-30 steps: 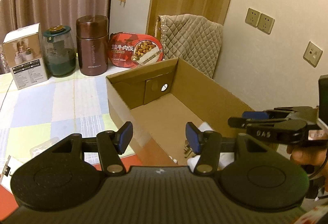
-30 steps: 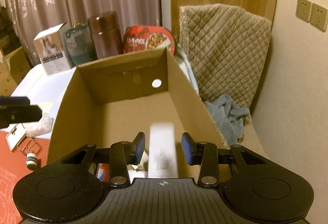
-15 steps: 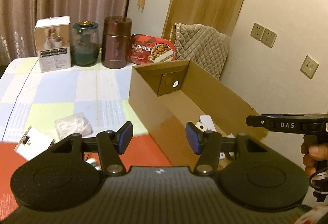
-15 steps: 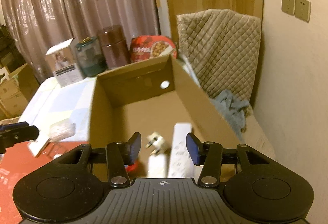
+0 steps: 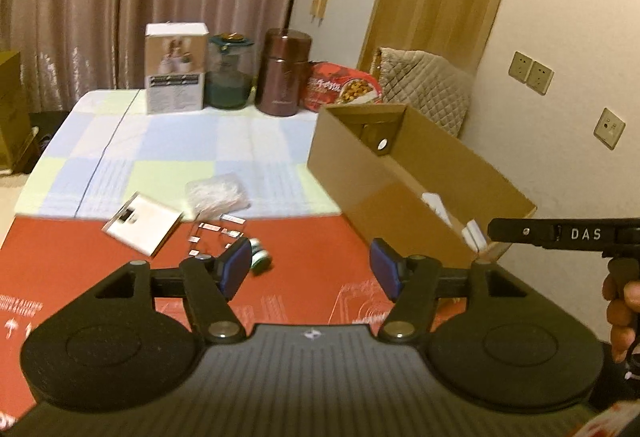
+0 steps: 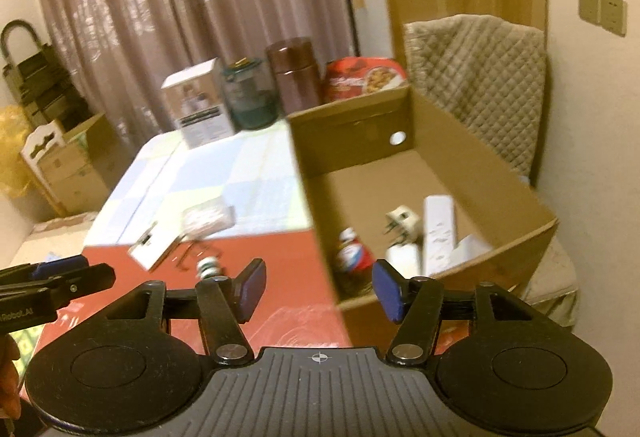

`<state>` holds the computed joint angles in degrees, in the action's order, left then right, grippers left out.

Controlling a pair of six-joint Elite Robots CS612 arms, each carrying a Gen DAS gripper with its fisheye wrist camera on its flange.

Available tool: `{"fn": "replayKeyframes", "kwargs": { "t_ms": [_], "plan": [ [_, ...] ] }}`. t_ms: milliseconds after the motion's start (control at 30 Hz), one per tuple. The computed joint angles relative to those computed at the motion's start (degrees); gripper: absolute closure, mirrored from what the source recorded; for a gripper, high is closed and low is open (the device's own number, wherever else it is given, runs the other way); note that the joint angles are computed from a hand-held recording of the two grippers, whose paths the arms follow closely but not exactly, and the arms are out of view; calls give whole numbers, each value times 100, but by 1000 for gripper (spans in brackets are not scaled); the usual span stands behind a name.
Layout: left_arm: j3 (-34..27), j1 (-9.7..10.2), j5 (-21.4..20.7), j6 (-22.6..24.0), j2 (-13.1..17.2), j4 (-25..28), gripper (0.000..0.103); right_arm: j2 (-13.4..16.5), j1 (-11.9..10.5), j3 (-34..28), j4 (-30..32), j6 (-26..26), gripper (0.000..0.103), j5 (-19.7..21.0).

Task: Organize rigid objects
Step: 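Withdraw both open tools from the box back over the mat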

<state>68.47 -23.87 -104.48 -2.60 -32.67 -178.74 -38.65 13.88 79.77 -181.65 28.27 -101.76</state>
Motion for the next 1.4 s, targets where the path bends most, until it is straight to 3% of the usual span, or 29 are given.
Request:
{"fn": "replayKeyframes", "kwargs": {
  "t_ms": [367, 800, 1067, 1400],
  "plan": [
    [590, 131, 223, -82, -262, -295, 29, 125, 187, -106, 202, 27, 36, 216],
    [635, 154, 293, -132, -270, -324, 29, 166, 243, -165, 303, 0, 34, 204],
    [536, 186, 384, -132, -206, -229, 28, 230, 267, -255, 318, 30, 34, 64],
    [59, 242, 623, 48, 80, 97, 28, 483, 249, -632, 545, -125, 34, 258]
  ]
}}
